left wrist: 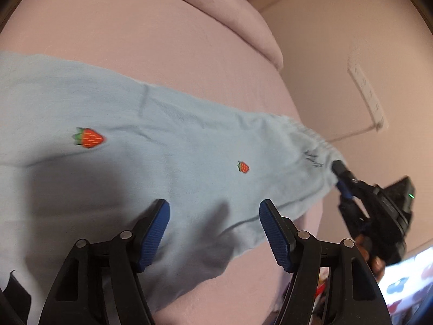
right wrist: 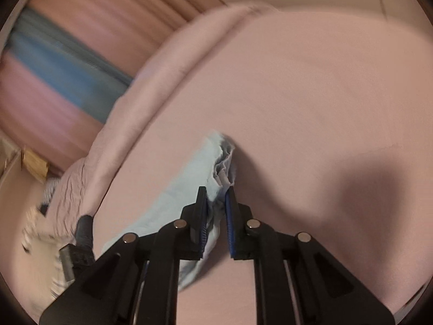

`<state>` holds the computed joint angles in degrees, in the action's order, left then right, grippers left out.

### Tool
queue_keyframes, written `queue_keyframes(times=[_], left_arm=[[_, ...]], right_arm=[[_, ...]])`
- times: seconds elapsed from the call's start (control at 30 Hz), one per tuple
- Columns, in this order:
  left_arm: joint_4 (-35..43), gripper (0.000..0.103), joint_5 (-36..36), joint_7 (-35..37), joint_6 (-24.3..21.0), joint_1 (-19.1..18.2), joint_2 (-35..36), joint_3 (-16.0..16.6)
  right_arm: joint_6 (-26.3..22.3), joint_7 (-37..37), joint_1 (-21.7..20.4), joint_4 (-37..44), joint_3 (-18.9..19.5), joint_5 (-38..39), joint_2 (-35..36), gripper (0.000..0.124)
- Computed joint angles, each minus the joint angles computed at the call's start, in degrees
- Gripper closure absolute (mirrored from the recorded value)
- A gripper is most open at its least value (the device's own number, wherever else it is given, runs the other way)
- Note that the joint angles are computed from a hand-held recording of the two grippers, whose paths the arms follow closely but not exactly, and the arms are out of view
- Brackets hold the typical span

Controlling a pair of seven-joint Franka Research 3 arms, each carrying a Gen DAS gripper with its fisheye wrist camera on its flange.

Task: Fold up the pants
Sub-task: 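Grasp the folded leg edge with the left gripper while the right gripper pinches the cuff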

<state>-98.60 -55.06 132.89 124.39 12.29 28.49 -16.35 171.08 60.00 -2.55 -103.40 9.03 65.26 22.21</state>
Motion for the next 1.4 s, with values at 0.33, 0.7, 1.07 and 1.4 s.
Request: queue_keyframes(times=[0.33, 0.7, 1.07, 1.4], left_arm=[[-0.8, 0.034, -17.3, 0.4, -10.7, 10.8, 0.3, 3.1], [6.4, 0.031, -17.7, -6.2, -18.2, 12.9, 8.5, 3.5], [7.3, 0.093, -10.1, -2.3, -11.8, 11.7, 6.4, 1.8], [7.5, 0.093, -10.7, 2.8, -5.5, 12.6, 5.2, 3.0]], right_arm=[[2.4, -4.4, 7.9, 4.2, 3.2, -21.5, 0.0, 0.111], [0.3, -6.2, 17.8, 5.6, 0.3, -37.9, 7.6, 0.111], [4.4, -5.3, 20.5, 5.6, -1.6, -47.1, 8.7, 0.111], [5.5, -10.9, 18.1, 7.0, 5.2, -47.2, 10.5, 0.111]])
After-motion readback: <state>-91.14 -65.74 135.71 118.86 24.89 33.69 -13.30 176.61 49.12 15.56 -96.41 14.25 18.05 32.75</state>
